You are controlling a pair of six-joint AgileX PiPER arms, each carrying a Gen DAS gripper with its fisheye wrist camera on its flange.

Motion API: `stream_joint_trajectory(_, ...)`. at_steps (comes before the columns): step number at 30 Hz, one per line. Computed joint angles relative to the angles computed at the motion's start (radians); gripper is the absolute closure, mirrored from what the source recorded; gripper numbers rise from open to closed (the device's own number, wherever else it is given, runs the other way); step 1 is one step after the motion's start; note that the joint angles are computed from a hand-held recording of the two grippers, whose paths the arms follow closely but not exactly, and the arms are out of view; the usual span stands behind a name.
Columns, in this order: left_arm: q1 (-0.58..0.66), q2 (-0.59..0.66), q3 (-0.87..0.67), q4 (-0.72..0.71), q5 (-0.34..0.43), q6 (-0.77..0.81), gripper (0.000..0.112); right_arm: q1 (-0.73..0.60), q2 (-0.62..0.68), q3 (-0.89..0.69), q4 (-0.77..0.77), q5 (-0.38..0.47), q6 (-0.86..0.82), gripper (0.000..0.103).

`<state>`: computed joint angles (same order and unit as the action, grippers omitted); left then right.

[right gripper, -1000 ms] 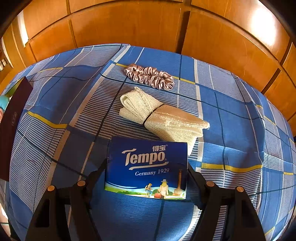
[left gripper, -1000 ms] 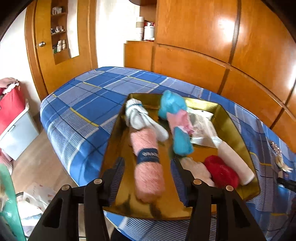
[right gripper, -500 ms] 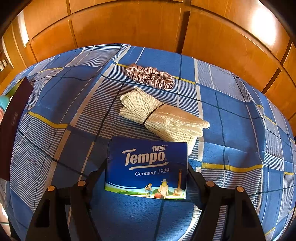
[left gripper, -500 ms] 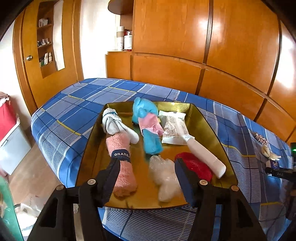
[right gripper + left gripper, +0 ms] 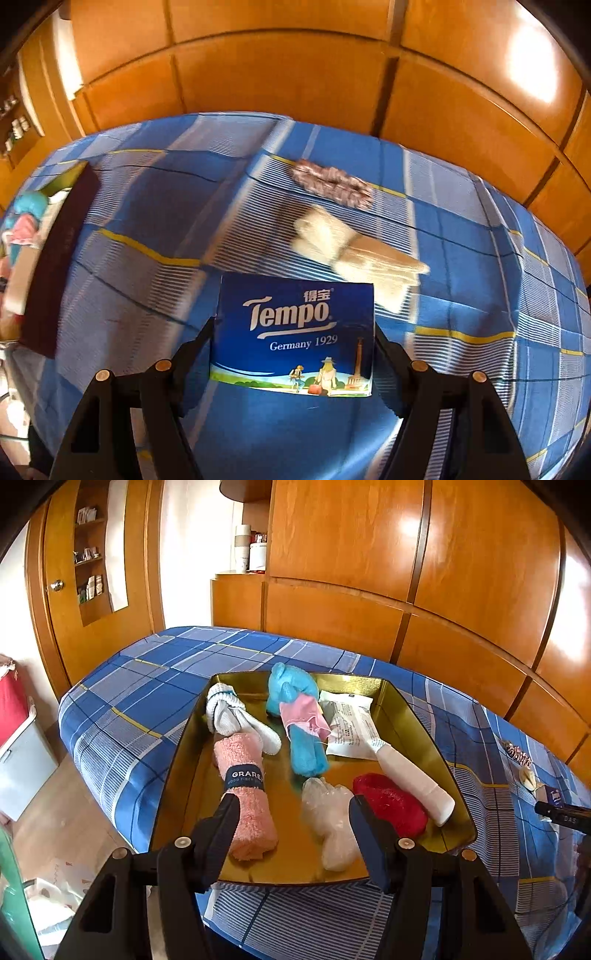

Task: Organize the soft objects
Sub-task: 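Grasp the blue Tempo tissue pack with the right tool and lift, then carry the Tempo pack into the gold tray and open the right tool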

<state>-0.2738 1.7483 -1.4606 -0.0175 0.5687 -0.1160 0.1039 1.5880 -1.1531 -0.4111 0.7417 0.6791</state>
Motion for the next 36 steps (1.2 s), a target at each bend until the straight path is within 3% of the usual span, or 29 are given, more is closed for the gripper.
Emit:
stream_joint_trajectory(10, 0.024, -0.004, 0.016, -0.025, -0.007, 0.016, 0.050, 0.181, 0.059, -0.126, 0.022, -0.003, -0.003, 0.028)
stream_joint_trajectory(14, 0.035, -0.005, 0.020, -0.029, -0.010, 0.018, 0.050, 0.224, 0.090, -0.182, 0.133, -0.019, -0.085, 0.028)
stream_joint_trajectory(24, 0.065, -0.009, 0.035, -0.044, -0.015, 0.025, 0.050, 0.353, 0.212, -0.372, 0.185, 0.007, -0.164, 0.028)
stream_joint_trajectory(36, 0.133, -0.021, 0.056, -0.047, -0.034, 0.010, 0.050, 0.426, 0.424, -0.751, 0.244, 0.123, -0.265, 0.028)
